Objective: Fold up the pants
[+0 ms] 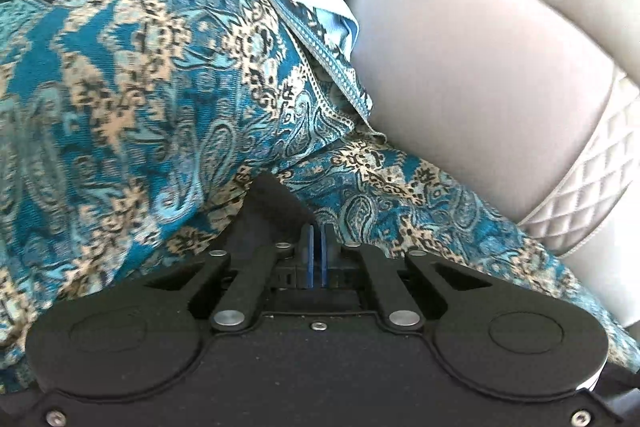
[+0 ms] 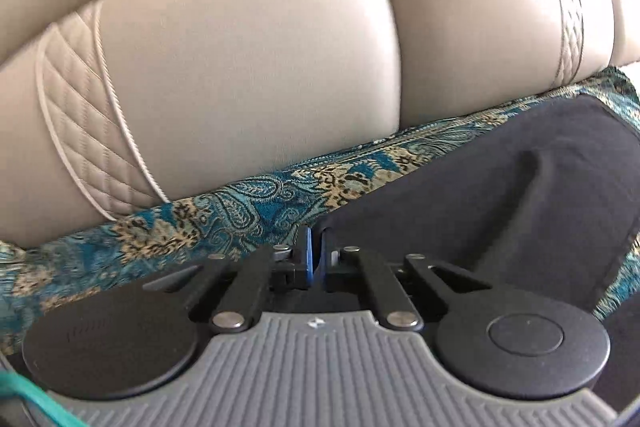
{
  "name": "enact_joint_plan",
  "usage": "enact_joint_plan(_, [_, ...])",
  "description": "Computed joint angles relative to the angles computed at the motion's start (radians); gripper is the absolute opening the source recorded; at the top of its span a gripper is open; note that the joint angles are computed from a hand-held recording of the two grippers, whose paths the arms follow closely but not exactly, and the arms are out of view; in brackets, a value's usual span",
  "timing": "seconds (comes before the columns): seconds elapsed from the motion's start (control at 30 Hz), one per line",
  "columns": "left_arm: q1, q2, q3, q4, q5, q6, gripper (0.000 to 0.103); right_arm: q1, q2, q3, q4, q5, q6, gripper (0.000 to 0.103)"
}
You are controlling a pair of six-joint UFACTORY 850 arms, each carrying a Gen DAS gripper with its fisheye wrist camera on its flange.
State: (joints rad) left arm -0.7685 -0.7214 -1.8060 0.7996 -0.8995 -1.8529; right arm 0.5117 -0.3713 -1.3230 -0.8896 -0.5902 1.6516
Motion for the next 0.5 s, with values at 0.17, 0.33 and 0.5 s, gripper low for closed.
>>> enact_joint_plan(0.17, [-0.053, 0.133, 0.165, 0.103, 0.03, -0.097, 0.002, 0.014, 0.174, 0.21, -0.153, 0.099, 0.203, 0.005])
enact_joint_plan(0.33, [-0.126, 0.241, 0.305, 0.187, 0.03, -0.182, 0.002, 0.08, 0.34, 0.429, -0.365, 0.101, 0.465, 0.005])
enact_joint_plan(0.5, [-0.204, 0.328, 0.439, 0.254, 0.018, -0.321, 0.002, 0.175, 0.483, 0.594, -0.508, 0.033, 0.691, 0.006])
